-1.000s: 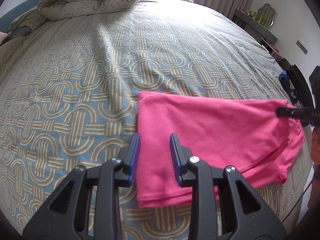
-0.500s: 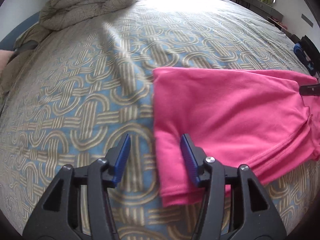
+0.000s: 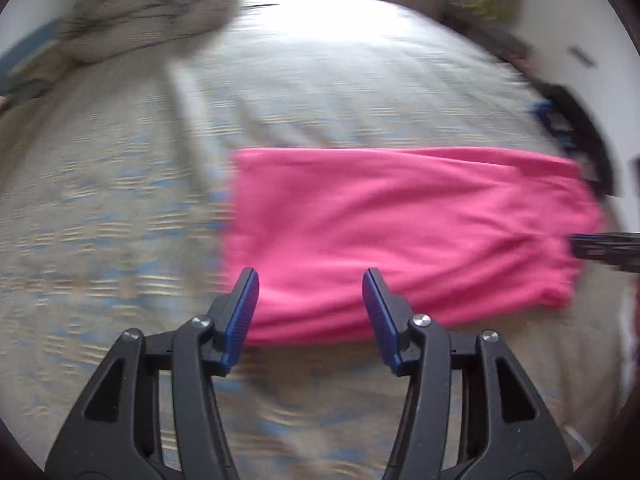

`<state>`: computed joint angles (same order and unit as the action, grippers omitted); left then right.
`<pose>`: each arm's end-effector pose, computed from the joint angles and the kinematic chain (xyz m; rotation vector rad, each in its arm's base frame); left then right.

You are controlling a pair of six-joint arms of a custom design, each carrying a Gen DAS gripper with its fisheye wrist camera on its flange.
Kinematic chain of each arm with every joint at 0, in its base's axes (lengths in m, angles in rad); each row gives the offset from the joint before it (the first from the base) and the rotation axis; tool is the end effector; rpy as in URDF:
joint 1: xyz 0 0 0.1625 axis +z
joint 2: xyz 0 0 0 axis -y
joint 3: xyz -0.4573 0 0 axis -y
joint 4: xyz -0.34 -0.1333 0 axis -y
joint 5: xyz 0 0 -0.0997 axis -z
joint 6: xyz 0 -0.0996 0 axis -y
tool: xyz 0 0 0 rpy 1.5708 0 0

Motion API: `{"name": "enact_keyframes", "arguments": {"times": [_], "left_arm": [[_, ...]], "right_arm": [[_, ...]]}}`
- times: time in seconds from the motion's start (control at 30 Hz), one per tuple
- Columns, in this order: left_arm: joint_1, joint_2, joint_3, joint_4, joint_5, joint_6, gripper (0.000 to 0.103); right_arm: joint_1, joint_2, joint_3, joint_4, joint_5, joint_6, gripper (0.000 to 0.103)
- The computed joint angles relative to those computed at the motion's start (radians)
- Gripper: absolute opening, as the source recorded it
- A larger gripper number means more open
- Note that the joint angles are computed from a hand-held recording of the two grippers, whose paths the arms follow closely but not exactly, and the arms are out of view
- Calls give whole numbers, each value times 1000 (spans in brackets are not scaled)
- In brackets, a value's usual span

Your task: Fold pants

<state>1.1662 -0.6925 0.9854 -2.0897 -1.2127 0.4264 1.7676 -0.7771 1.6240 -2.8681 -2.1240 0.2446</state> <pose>-0.1585 -0.7975 0.2877 1.0644 2.5533 -0.3084 0.2120 -0.6489 0.1955 -0.2315 -2.5987 0.7438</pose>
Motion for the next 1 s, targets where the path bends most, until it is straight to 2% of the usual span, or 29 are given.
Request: {"name": "enact_keyframes", "arguments": {"times": [0.07,0.1,0.17,0.27,0.3,0.33,0.4,0.63,0.67,0.7,0.77,0.83,0.87,0.93,1.0], "left_arm": [[-18,-26,32,112,-144,47,56],[-34,-39,71,129,-184,82,56],[-65,-53,142,130,-209,128,56],[-110,-46,220,127,-199,156,55],[-118,-37,220,140,-202,151,50],[-124,-24,211,167,-210,138,38],[-129,0,180,227,-231,105,28],[-138,46,140,247,-222,14,28],[-142,47,142,240,-222,11,25],[-145,46,143,244,-229,21,3],[-158,29,172,240,-220,57,4],[-176,-5,251,182,-169,116,4],[-177,-10,260,191,-165,121,4],[-162,-4,231,283,-220,101,1],[-168,-27,275,240,-199,120,1]], "right_arm": [[5,-38,50,31,-1,42,28],[7,-45,69,21,-15,64,28],[2,-70,128,-23,-39,122,28],[-6,-105,200,-101,-40,191,28],[-7,-114,220,-123,-45,203,29],[-7,-119,238,-143,-50,206,31],[-4,-132,275,-187,-62,199,41],[-37,-171,394,-370,-17,194,42],[-44,-172,405,-389,-9,195,42],[-51,-172,412,-402,-1,196,42],[-60,-177,429,-423,7,206,42],[-69,-183,447,-446,18,208,42],[-71,-186,455,-458,18,208,42],[-76,-193,467,-470,16,212,42],[-78,-199,481,-487,11,220,42]]}}
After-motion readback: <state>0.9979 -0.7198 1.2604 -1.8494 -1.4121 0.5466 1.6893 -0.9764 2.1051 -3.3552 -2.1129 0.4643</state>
